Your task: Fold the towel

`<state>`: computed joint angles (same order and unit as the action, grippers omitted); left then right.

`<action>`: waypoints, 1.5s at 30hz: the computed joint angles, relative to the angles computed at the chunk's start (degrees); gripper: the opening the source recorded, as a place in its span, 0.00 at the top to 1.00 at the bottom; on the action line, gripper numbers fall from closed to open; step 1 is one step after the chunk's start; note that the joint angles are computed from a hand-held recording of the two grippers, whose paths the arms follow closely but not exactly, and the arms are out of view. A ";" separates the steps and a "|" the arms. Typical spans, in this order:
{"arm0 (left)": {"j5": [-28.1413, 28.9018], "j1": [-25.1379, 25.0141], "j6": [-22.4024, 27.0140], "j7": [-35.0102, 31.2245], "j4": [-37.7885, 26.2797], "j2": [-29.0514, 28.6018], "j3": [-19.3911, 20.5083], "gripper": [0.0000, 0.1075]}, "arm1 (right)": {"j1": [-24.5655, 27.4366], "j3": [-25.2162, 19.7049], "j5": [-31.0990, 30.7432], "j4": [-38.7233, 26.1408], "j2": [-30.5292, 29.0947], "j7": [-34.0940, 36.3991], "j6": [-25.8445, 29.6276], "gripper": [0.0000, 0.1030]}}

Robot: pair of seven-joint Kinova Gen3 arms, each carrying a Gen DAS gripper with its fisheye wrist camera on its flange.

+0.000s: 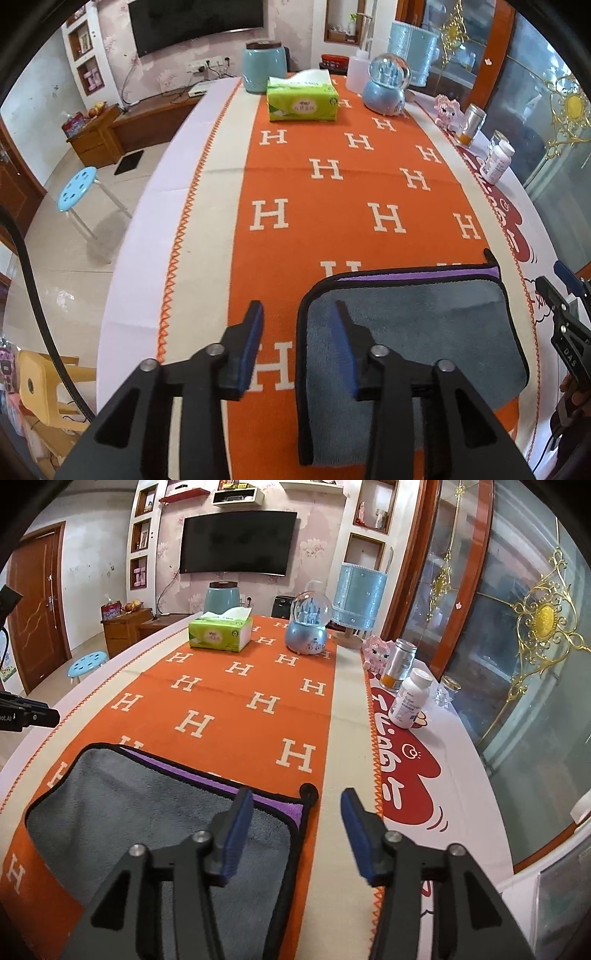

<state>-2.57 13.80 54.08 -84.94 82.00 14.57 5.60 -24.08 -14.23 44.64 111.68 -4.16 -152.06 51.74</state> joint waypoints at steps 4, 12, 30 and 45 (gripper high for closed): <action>-2.95 1.60 0.48 2.66 1.77 -3.39 -0.30 0.41 | -0.59 -1.34 -0.51 0.00 -2.08 -0.34 2.02 0.34; -4.02 1.56 0.79 4.60 7.12 -11.18 1.27 0.18 | -0.66 -4.83 -5.89 -0.56 -7.18 1.01 7.03 0.07; 1.77 0.20 7.13 7.76 20.76 -32.82 5.65 0.12 | -1.92 -23.15 -18.16 -4.79 -15.65 -7.40 26.80 0.00; 8.59 -1.65 20.40 9.72 23.44 -47.80 9.44 0.11 | 4.36 -37.48 -28.23 -16.09 -19.95 -12.39 39.82 0.00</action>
<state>6.02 12.15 74.48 -75.22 105.44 -33.23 15.04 -19.72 -51.71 16.41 95.59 -24.12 -164.45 91.56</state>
